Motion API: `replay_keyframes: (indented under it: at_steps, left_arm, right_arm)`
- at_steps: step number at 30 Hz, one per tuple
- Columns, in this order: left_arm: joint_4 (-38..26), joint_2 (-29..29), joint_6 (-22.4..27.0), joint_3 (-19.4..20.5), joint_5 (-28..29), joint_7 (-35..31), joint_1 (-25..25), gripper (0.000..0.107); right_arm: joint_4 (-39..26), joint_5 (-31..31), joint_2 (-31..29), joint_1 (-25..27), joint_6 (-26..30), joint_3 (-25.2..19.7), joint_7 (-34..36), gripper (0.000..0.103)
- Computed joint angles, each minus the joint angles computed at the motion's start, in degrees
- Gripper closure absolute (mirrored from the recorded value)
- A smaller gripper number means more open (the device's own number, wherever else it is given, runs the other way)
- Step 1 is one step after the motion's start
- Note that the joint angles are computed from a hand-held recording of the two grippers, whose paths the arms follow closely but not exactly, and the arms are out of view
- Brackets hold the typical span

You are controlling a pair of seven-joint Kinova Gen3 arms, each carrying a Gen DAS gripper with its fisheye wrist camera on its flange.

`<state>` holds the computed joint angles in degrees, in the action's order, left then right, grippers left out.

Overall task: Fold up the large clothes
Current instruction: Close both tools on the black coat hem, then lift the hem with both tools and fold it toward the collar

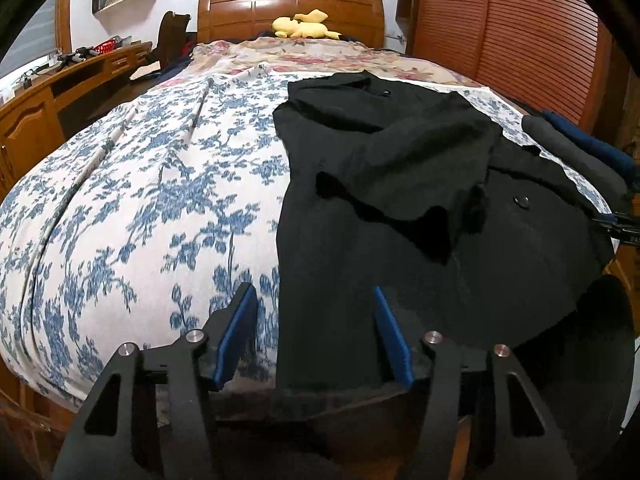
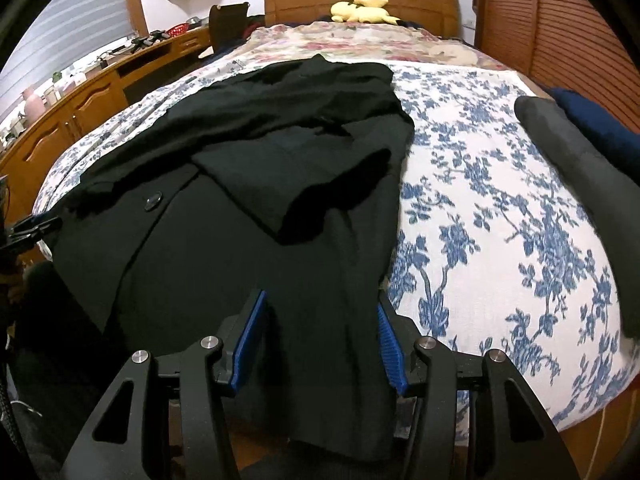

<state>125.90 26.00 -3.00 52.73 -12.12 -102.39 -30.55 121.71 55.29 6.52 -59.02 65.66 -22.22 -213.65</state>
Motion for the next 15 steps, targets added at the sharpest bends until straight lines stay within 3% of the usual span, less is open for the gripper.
replay_keyframes:
  at_steps: [3,5,8,9,11,15]
  left_arm:
    - [0.49,0.88,0.14,1.95,-0.47,-0.11,-1.97,0.059]
    - [-0.01,3.43,2.09,6.11,-0.57,-0.38,-5.5,0.07]
    - [-0.01,3.3,2.64,7.35,1.23,-2.24,-6.28,0.091]
    - [-0.06,2.86,2.78,7.36,1.72,-2.78,-6.13,0.098]
    - [-0.14,3.16,3.46,10.35,2.46,-4.09,-8.47,0.102]
    - [0.8,2.96,2.45,18.29,4.17,-6.52,-15.3,0.102]
  right_arm:
    - [-0.81,-0.56,0.65,-0.5,0.76,-0.19,0.33,0.049]
    - [-1.28,-0.76,1.05,-0.83,1.06,-0.11,0.6,0.051]
    - [-2.64,-1.13,1.74,-1.23,2.06,0.25,1.89,0.068]
    - [-3.12,-1.1,1.99,-1.4,2.47,0.36,2.48,0.078]
    - [-3.68,-0.61,2.04,-1.84,3.17,0.48,3.49,0.094]
    - [-3.7,0.84,0.45,-2.4,4.47,0.21,3.13,0.098]
